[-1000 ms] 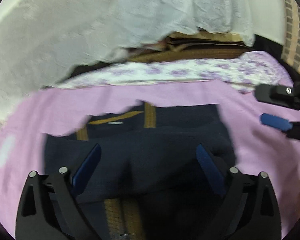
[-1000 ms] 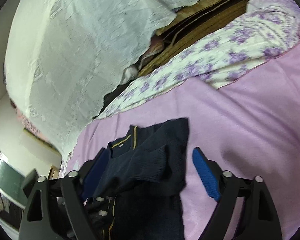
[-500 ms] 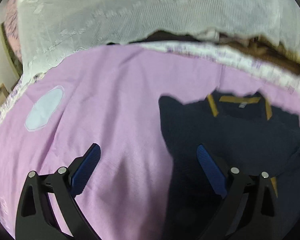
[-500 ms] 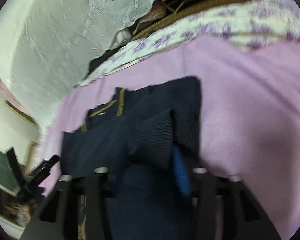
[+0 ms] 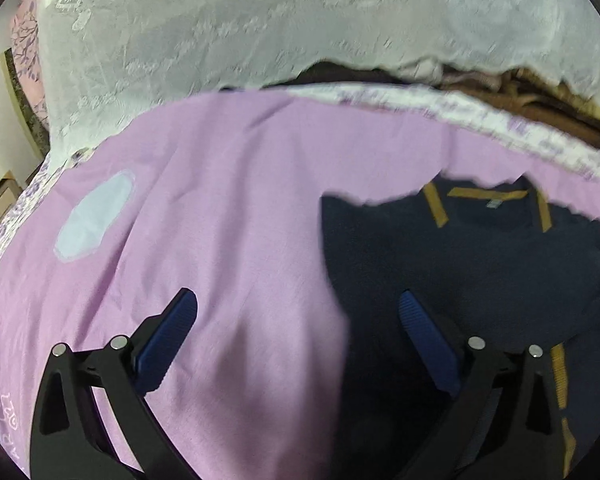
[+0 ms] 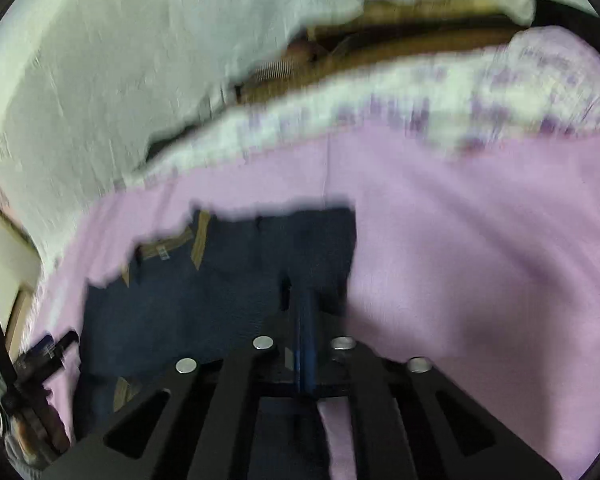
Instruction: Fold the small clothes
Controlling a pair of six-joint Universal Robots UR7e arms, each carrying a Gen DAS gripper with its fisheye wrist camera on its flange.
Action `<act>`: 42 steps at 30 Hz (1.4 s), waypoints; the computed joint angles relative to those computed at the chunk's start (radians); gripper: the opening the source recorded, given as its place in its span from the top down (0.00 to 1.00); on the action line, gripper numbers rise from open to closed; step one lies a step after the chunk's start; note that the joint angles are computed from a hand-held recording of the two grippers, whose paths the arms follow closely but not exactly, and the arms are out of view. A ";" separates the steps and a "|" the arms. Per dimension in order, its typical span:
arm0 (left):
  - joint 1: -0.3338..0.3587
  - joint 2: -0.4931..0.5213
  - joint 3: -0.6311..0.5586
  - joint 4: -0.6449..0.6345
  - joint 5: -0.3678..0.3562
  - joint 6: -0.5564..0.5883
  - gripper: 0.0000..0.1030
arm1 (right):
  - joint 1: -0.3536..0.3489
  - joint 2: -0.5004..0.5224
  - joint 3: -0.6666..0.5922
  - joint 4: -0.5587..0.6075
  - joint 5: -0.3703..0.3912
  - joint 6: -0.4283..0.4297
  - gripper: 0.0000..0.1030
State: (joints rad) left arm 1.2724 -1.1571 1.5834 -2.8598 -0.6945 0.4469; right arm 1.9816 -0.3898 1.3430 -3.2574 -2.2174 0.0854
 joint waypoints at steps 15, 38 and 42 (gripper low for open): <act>0.042 0.052 -0.108 0.209 -0.090 -0.212 0.05 | 0.015 0.133 -0.239 0.210 0.123 -0.085 0.89; 0.047 -0.176 0.171 0.224 -0.195 -0.271 0.04 | 0.074 0.048 0.054 0.019 0.025 -0.158 0.42; 0.030 -0.251 0.270 0.196 -0.210 -0.247 0.04 | 0.076 0.000 0.173 -0.058 0.027 -0.114 0.39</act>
State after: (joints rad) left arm 1.3021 -1.4084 1.8531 -2.6636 -0.9040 0.2002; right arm 2.0574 -0.3900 1.5156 -3.3156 -2.1907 -0.0284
